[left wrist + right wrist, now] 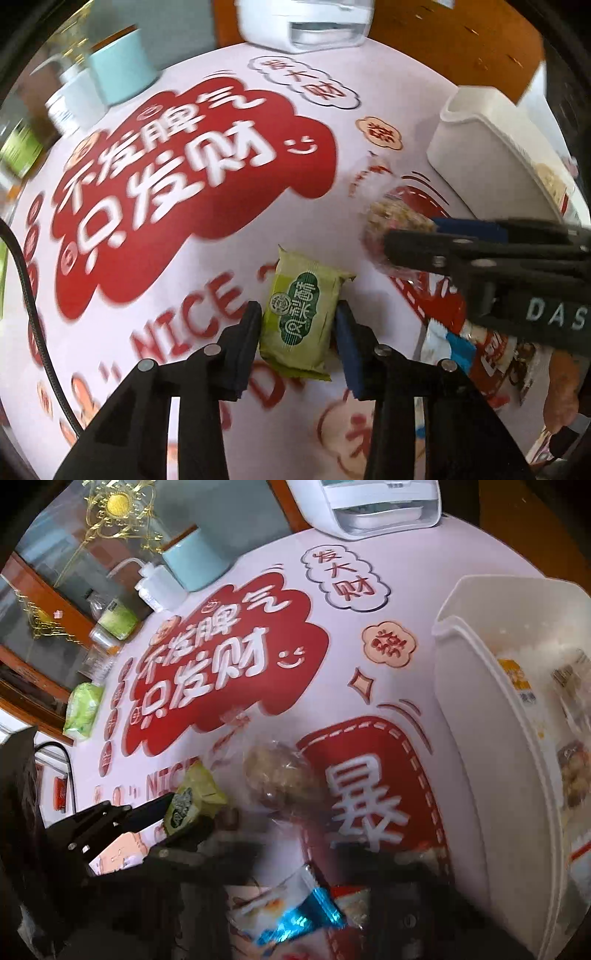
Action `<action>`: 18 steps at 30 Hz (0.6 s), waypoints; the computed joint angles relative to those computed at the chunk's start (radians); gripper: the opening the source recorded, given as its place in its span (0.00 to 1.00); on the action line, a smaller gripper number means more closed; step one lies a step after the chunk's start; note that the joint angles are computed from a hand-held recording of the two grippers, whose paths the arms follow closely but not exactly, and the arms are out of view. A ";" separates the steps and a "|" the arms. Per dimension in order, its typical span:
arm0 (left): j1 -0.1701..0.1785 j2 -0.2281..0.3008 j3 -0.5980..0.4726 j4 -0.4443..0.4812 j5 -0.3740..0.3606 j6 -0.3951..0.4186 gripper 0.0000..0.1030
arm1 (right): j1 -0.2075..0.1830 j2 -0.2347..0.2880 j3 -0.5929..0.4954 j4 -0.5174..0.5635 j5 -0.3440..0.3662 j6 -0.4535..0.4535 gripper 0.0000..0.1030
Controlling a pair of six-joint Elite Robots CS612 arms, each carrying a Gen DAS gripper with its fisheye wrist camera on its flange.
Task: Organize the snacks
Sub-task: 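Carry both packets into the white tray and open both grippers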
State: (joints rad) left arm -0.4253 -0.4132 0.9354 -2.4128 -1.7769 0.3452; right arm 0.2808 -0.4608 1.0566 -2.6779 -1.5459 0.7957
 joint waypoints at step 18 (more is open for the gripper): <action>0.031 -0.152 0.233 -0.175 0.011 -0.127 0.37 | -0.008 0.024 -0.072 -0.003 -0.030 -0.111 0.44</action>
